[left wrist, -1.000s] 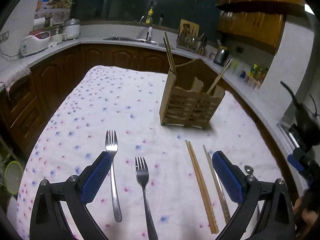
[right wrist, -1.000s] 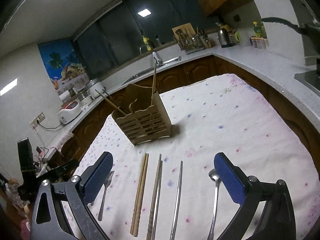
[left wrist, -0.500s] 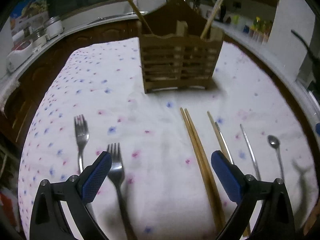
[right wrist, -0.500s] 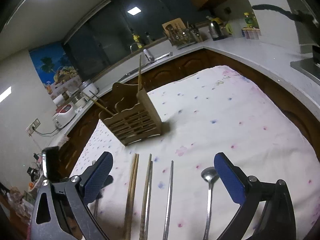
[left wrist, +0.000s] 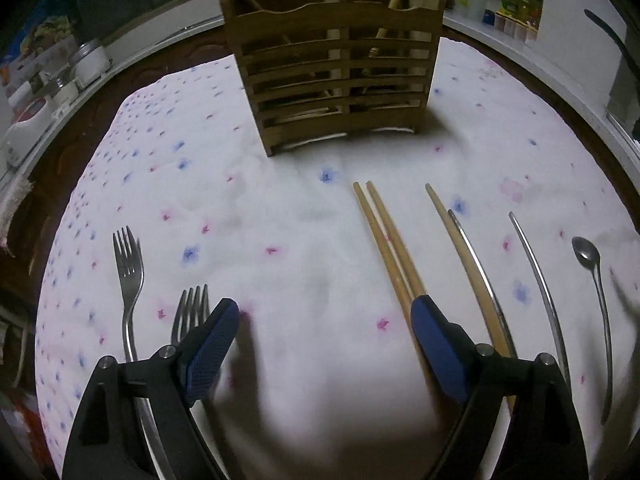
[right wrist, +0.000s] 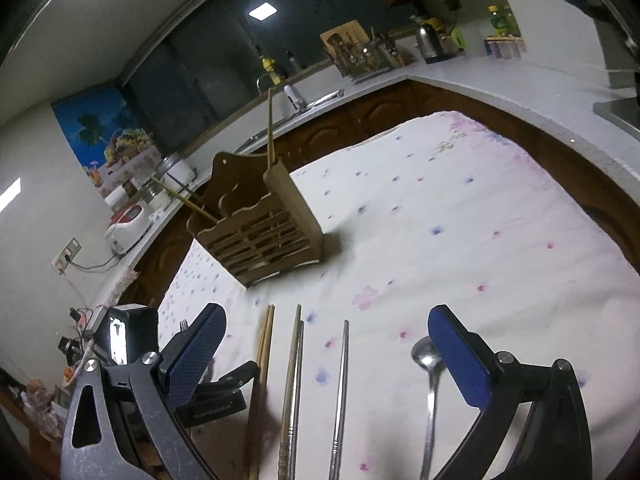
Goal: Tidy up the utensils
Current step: 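Close the left tool on a wooden chopstick while the right tool closes on a metal chopstick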
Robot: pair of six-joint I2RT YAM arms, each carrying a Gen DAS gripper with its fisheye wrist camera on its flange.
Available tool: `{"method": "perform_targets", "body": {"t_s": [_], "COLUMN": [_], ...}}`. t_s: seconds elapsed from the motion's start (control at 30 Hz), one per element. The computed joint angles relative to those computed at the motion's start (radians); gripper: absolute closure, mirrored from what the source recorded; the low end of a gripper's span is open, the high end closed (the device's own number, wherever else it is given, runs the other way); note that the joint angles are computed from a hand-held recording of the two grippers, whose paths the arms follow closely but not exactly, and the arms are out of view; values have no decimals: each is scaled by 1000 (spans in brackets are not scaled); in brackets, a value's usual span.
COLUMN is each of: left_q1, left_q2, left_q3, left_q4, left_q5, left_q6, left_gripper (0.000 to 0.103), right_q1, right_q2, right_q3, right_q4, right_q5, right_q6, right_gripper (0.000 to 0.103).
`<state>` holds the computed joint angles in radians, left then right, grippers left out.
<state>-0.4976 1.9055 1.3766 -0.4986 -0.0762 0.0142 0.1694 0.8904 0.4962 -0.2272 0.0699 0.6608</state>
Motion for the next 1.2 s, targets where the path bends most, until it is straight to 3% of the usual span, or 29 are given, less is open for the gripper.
{"method": "perform_targets", "body": {"t_s": [0.07,0.13,0.2,0.27,0.33,0.4,0.53,0.77,0.9,1.0,1.07,1.13,1.2], "left_q1": [11,49,75,95,111,108,60,48,28,20,34,49,71], "left_q2": [14,-5,-7,-5,-16,-12,61,112,162,138,115,96,77], "left_q3": [14,-6,5,27,34,53,122,171,243,205,174,155,138], "left_q4": [-30,-35,-57,-83,-73,-80,-109,-130,-168,-149,-147,-153,-156], "left_q5": [-28,35,80,123,191,214,180,141,116,87,106,125,155], "left_q6": [32,58,60,43,22,25,34,20,34,71,96,120,134], "left_gripper": [17,18,26,27,27,27,27,19,20,22,26,33,39], "right_q1": [13,29,53,79,84,77,57,32,21,19,28,37,55], "right_q2": [29,50,76,127,173,221,225,197,228,238,245,264,305], "right_q3": [4,6,15,32,46,58,52,37,37,40,48,55,73], "right_q4": [16,31,37,44,46,41,39,34,52,43,23,6,-6], "right_q5": [-4,-7,10,18,8,-5,-21,-32,-45,-56,-48,-46,-38], "right_q6": [-3,-12,-27,-46,-53,-44,-29,-40,-44,-54,-75,-92,-106], "right_gripper": [1,2,4,14,32,39,39,38,39,40,45,63,74]}}
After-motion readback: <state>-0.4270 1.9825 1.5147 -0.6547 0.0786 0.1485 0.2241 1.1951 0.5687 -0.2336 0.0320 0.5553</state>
